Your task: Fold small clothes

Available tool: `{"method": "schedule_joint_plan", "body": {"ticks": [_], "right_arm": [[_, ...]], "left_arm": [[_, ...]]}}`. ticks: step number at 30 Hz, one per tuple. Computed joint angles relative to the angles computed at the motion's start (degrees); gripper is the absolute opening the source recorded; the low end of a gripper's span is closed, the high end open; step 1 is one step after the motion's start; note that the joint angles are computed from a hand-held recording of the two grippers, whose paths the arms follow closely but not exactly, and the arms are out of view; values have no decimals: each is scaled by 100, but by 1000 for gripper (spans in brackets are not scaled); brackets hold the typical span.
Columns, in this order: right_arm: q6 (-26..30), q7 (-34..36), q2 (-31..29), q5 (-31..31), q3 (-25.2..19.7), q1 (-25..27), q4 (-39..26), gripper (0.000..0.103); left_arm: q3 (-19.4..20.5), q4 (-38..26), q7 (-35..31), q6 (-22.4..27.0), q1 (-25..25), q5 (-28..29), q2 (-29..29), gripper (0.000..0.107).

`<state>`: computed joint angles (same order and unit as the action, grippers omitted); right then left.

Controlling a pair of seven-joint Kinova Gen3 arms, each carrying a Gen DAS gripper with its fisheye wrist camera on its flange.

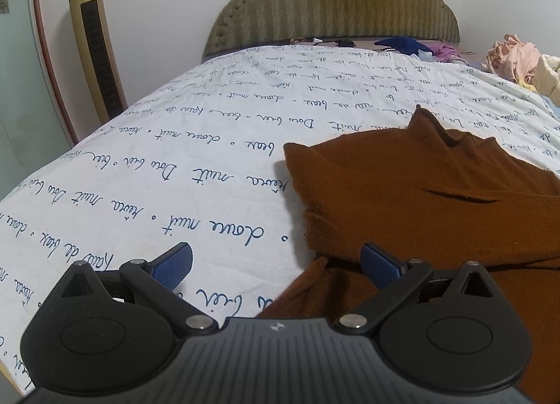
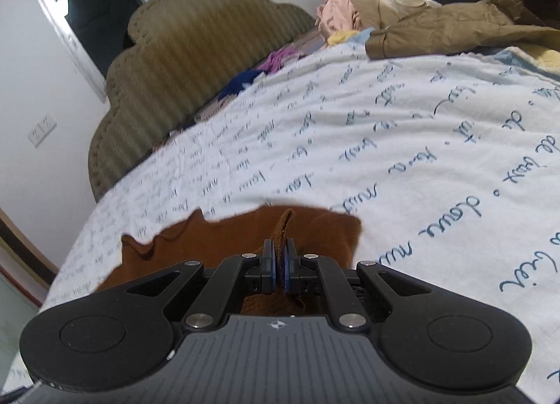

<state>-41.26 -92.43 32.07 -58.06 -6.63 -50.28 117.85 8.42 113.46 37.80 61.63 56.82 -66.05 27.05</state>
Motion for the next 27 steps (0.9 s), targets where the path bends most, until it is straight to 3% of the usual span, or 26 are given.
{"method": "schedule_joint_plan", "body": {"ticks": [3, 5, 8, 10, 12, 15, 18, 22, 27], "right_arm": [[25, 571, 36, -539, -184, 95, -139, 15], [-82, 991, 38, -1005, -141, -62, -213, 23], [-682, 1662, 71, -1705, -103, -459, -317, 34], [-1089, 2064, 105, -1972, 41, -853, -380, 34], [-1157, 2424, 103, -1866, -92, -877, -402, 38], [-728, 2445, 78, -1285, -433, -476, -349, 45], [-343, 2559, 176, -1376, -479, -307, -481, 47], [-724, 2822, 325, -1789, -423, -567, -561, 51], [-1459, 3053, 436, -1927, -633, -897, -560, 71]], "left_arm": [[15, -11, -37, 12, 19, 6, 28, 103], [16, -18, -61, 23, 35, 17, 48, 103], [13, -19, -61, -7, 49, 27, 67, 103], [8, -42, -66, -26, 57, 42, 95, 103], [2, -50, -86, -72, 54, 61, 117, 103], [-13, -58, -111, -75, 93, 105, 152, 103], [-28, -23, -108, -98, 118, 140, 176, 103], [-62, 44, -34, -253, 82, 168, 198, 103], [-95, 134, 153, -460, 94, 107, 194, 103]]}}
